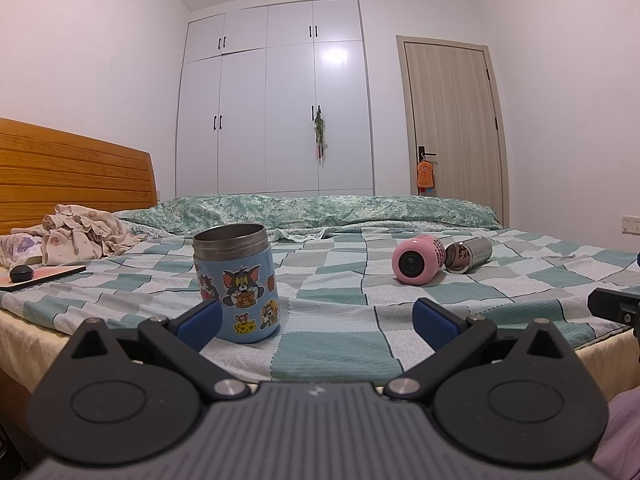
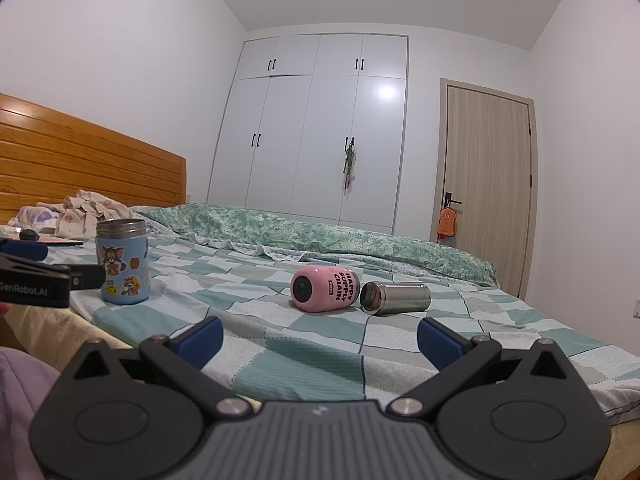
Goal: Flip cup upright
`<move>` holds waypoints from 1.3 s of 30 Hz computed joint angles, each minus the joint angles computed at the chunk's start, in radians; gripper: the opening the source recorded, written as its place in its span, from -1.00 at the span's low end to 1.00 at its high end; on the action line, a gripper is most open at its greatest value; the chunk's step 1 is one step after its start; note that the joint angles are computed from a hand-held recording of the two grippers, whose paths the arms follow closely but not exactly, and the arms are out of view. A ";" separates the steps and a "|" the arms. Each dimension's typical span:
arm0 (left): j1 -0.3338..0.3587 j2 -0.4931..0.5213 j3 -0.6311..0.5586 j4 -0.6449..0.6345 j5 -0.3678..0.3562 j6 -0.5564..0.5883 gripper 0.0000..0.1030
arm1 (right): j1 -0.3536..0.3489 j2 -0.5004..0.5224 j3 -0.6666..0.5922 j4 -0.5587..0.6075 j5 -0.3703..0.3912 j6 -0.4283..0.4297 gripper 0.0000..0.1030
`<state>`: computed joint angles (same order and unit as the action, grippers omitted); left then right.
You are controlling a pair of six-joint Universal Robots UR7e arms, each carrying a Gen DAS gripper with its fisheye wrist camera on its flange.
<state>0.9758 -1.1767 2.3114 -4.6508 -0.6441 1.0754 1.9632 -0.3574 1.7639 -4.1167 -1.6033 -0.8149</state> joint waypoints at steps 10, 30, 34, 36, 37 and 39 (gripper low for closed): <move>-0.023 -0.009 -0.001 0.097 0.032 -0.033 1.00 | 0.006 -0.033 -0.004 0.080 -0.021 0.033 1.00; 0.039 0.049 -0.450 0.995 0.017 -0.260 1.00 | -0.004 -0.036 -0.478 0.745 -0.110 0.012 1.00; 0.072 0.139 -0.632 1.146 0.037 -0.258 1.00 | -0.008 0.020 -0.651 0.901 -0.136 0.004 1.00; 0.089 0.179 -0.726 1.258 0.058 -0.294 1.00 | -0.011 0.056 -0.749 0.987 -0.146 0.000 1.00; 0.098 0.198 -0.771 1.318 0.069 -0.318 1.00 | -0.012 0.078 -0.807 1.036 -0.152 0.000 1.00; 0.121 0.233 -0.870 1.466 0.076 -0.399 1.00 | -0.018 0.133 -0.945 1.143 -0.157 0.009 1.00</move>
